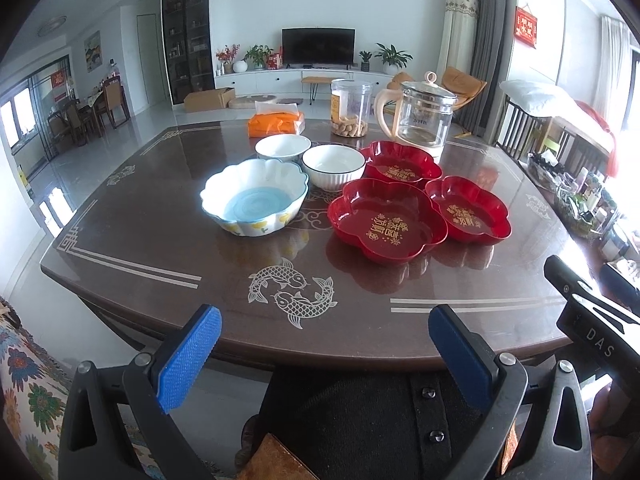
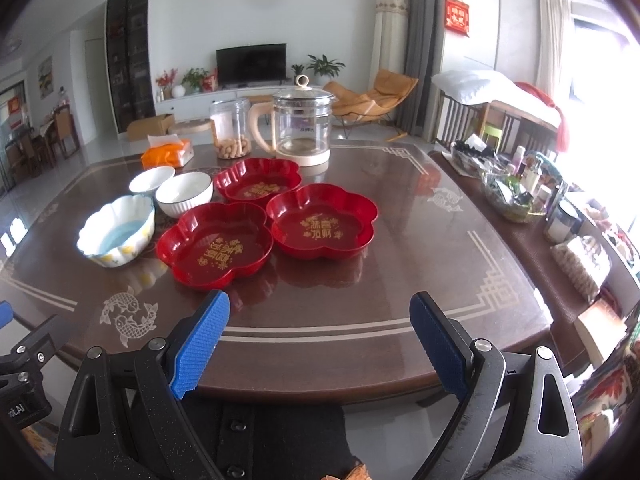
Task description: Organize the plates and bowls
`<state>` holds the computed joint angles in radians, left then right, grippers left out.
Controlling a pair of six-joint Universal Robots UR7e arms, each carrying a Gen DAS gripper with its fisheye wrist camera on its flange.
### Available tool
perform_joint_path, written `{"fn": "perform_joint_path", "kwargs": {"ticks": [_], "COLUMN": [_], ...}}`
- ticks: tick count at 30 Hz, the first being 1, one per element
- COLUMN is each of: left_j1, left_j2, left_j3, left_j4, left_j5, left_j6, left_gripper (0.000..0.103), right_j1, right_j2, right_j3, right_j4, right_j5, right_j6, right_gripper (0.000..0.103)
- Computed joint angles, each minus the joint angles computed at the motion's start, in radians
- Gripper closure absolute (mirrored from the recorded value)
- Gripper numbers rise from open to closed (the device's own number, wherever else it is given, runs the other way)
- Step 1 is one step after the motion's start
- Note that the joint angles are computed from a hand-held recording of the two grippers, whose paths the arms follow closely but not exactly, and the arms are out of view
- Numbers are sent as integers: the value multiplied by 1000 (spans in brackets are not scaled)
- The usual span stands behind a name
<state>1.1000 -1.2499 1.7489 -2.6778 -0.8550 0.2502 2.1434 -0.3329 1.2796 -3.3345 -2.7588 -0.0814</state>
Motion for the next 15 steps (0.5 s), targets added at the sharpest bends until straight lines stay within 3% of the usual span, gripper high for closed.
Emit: {"fn": "perform_joint_path", "kwargs": {"ticks": [5,15], "left_j1": [1,-8], "left_j2": [-17,-1], "left_j3": [11,1], "left_j4": [54,13], "left_j5": [-53,-1], "left_j6": [16,41], "left_gripper": [0,0], "right_j1": [0,-2], "right_j2": [3,4], "right_j3": [2,5], "right_j4": [-71,-92], "right_j5": [7,16], "right_j6": [-42,-50], "right_gripper": [9,9]}}
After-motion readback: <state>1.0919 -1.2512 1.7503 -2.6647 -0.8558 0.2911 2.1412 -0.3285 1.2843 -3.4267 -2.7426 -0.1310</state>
